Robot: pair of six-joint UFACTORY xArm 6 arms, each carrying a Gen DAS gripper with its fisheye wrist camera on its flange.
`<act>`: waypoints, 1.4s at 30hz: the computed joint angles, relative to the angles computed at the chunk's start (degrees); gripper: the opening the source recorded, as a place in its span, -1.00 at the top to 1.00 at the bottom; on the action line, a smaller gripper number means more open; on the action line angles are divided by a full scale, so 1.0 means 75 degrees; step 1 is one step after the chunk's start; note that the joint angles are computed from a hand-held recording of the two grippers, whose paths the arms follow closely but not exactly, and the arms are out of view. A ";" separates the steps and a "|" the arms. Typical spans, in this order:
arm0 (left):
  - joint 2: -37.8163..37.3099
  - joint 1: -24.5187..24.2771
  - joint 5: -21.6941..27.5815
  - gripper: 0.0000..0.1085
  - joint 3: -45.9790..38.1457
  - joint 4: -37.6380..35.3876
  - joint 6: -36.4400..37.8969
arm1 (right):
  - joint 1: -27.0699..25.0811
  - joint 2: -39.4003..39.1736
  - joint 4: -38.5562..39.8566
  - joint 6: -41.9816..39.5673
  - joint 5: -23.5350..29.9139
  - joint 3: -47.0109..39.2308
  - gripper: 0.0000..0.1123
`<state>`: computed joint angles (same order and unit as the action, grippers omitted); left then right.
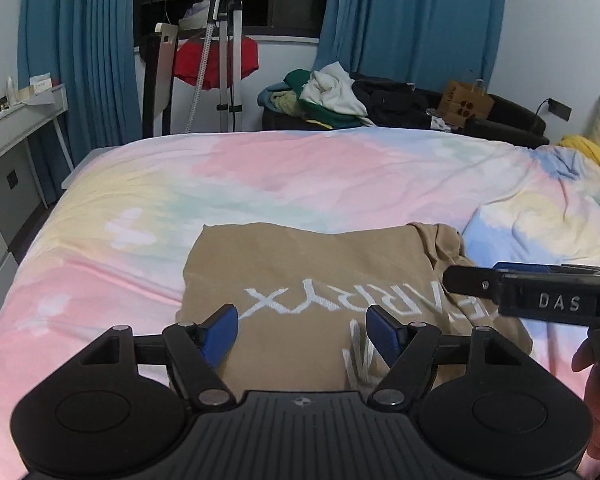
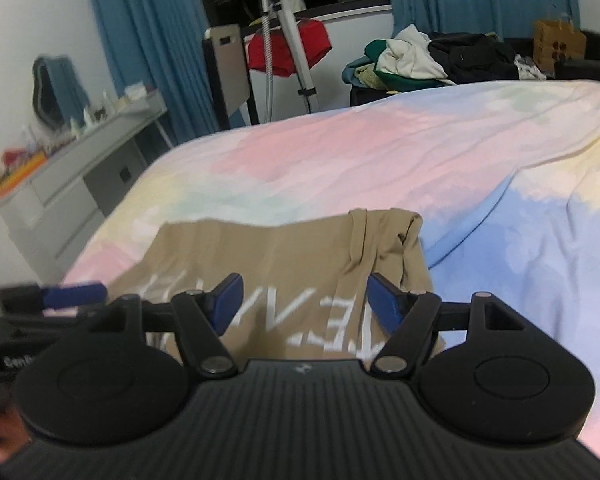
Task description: Fold clothes
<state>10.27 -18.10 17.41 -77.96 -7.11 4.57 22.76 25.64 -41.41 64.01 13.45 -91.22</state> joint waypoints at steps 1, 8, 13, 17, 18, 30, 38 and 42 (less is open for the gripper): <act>0.0008 0.0003 0.0039 -0.34 -0.0005 -0.0018 0.0005 | 0.0024 -0.0013 -0.0102 0.0042 0.0062 0.0014 -0.26; 0.0519 0.0020 0.0855 -0.36 -0.0570 0.1123 -0.0793 | 0.0140 0.0573 0.1558 -0.1608 0.0311 -0.0408 -0.26; 0.0796 0.0073 0.1465 -0.40 -0.0961 0.0889 -0.0845 | 0.0194 0.0804 0.2519 -0.2495 0.0543 -0.0605 -0.27; 0.0859 0.0105 0.1822 -0.40 -0.1195 0.0710 -0.1015 | 0.0215 0.0910 0.2445 -0.2597 0.0640 -0.0734 -0.28; 0.0808 0.0116 0.1952 -0.40 -0.1223 0.0632 -0.1103 | 0.0215 0.0913 0.2468 -0.2627 0.0649 -0.0741 -0.28; 0.0270 0.1305 0.4822 -0.52 -0.1126 -0.5408 -0.1097 | 0.0196 0.0815 0.2786 -0.2544 0.0671 -0.0676 -0.28; 0.0683 0.1387 0.4349 -0.47 -0.0863 -0.5587 -0.2068 | 0.0224 0.0863 0.2737 -0.2430 0.0838 -0.0820 -0.28; 0.0732 0.1346 0.3819 -0.36 -0.0667 -0.5913 -0.2116 | 0.0242 0.0879 0.2602 -0.2322 0.0908 -0.0866 -0.28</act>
<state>15.76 -8.00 46.05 -82.96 -51.46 -11.30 24.57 32.24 -21.90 46.60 20.26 -97.72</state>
